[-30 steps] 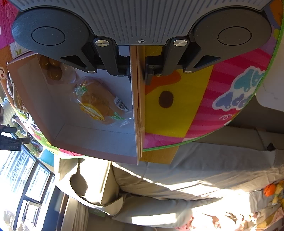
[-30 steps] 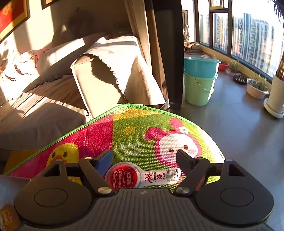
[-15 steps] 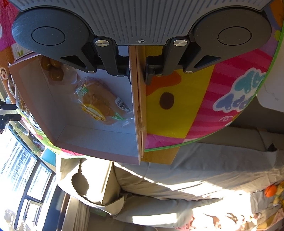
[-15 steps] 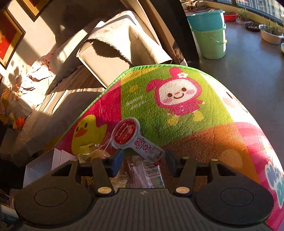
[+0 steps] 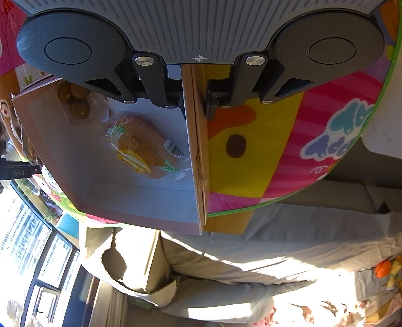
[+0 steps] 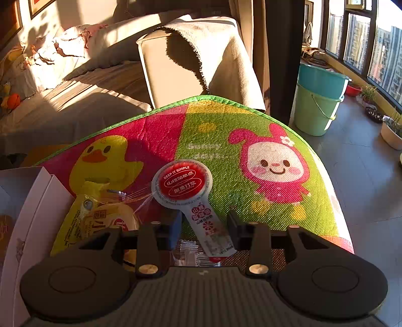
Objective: Organize objects
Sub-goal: 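Grasp the red-and-white lollipop packet with the right tool and lift it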
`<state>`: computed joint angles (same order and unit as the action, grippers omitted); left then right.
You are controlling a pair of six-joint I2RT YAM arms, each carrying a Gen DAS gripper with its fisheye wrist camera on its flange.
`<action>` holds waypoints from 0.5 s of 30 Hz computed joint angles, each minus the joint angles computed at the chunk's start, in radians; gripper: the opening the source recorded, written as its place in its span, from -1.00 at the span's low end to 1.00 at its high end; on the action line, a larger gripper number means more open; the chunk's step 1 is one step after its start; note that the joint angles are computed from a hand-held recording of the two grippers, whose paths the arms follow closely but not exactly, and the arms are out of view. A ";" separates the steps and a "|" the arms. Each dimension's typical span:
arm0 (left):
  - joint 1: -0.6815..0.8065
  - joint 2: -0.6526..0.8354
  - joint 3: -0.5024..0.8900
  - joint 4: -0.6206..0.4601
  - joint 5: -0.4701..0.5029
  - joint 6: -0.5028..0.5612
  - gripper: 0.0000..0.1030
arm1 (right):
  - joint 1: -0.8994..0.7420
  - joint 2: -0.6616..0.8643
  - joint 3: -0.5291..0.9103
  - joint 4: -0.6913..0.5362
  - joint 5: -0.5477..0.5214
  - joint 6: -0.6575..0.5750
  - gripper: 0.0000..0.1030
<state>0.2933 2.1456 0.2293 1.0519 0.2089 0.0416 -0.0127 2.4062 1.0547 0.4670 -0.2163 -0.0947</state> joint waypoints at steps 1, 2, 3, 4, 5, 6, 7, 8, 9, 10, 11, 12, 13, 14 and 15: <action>-0.001 0.002 -0.001 0.004 -0.001 -0.002 -0.73 | -0.019 -0.015 -0.016 -0.004 -0.026 0.003 -0.45; -0.002 0.005 -0.002 0.009 -0.002 -0.003 -0.73 | -0.034 -0.032 -0.042 0.006 -0.028 0.000 -0.49; -0.003 0.008 -0.003 0.015 -0.002 -0.005 -0.73 | -0.047 -0.048 -0.072 0.023 -0.019 -0.012 -0.51; -0.003 0.011 -0.004 0.021 -0.002 -0.008 -0.73 | -0.061 -0.064 -0.104 0.040 -0.010 -0.022 -0.53; -0.002 0.015 -0.005 0.028 -0.001 -0.009 -0.73 | -0.078 -0.081 -0.136 0.052 -0.010 -0.027 -0.55; 0.001 0.018 -0.006 0.032 0.003 -0.009 -0.73 | -0.095 -0.098 -0.172 0.062 -0.011 -0.030 -0.56; 0.005 0.024 -0.008 0.041 0.008 -0.008 -0.73 | -0.110 -0.117 -0.212 0.075 -0.012 -0.037 -0.56; 0.009 0.030 -0.009 0.049 0.013 -0.008 -0.73 | -0.124 -0.134 -0.258 0.097 -0.018 -0.047 -0.56; 0.012 0.033 -0.009 0.053 0.017 -0.010 -0.73 | -0.140 -0.155 -0.321 0.137 -0.030 -0.063 -0.56; 0.013 0.035 -0.009 0.055 0.019 -0.010 -0.72 | -0.151 -0.174 -0.383 0.175 -0.039 -0.079 -0.56; 0.014 0.037 -0.008 0.057 0.020 -0.010 -0.72 | -0.156 -0.190 -0.447 0.222 -0.043 -0.093 -0.56; 0.013 0.037 -0.006 0.056 0.020 -0.012 -0.72 | -0.156 -0.203 -0.512 0.273 -0.045 -0.108 -0.56; 0.013 0.037 -0.006 0.056 0.020 -0.012 -0.72 | -0.153 -0.211 -0.572 0.321 -0.043 -0.121 -0.56; 0.014 0.037 -0.005 0.056 0.021 -0.012 -0.72 | -0.152 -0.216 -0.627 0.367 -0.042 -0.133 -0.56; 0.015 0.039 -0.005 0.057 0.022 -0.012 -0.72 | -0.155 -0.221 -0.676 0.400 -0.052 -0.143 -0.56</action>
